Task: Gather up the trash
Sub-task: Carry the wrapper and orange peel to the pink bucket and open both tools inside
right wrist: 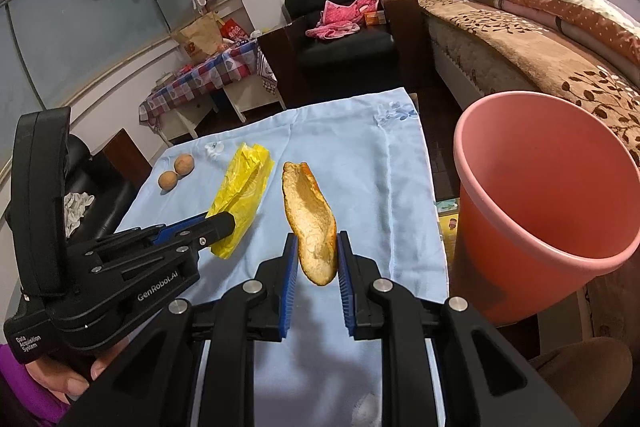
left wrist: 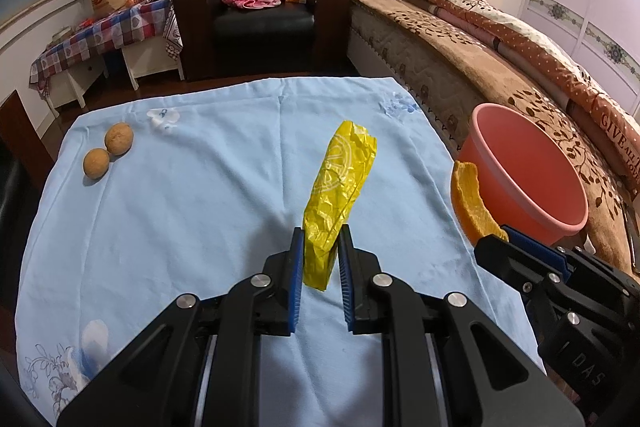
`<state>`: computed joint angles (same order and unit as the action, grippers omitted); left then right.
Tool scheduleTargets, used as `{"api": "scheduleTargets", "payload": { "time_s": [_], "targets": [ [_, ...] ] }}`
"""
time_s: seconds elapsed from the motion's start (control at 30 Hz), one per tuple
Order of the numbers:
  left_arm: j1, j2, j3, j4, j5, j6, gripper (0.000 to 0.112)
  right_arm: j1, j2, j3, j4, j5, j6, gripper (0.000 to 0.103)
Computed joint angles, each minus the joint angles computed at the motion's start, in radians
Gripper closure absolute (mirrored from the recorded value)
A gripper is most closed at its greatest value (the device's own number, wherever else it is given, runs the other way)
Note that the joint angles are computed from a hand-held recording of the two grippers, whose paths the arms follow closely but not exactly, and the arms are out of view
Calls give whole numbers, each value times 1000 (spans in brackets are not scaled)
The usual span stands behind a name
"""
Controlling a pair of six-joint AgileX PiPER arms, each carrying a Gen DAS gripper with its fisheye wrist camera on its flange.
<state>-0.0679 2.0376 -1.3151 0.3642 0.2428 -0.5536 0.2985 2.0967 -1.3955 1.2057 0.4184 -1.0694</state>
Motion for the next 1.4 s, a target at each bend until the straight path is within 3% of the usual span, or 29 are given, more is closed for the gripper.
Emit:
{"api": "scheduleTargets", "payload": {
  "time_s": [0.87, 1.07, 1.4],
  "targets": [
    [-107, 62, -160, 56, 60, -3, 96, -105, -56, 83, 205, -27, -165, 84],
    [-141, 99, -233, 1, 74, 64, 96, -160, -57, 83, 233, -36, -177, 84],
    [-188, 195, -408, -219, 136, 310, 96, -245, -22, 50, 228, -54, -138, 84]
  ]
}}
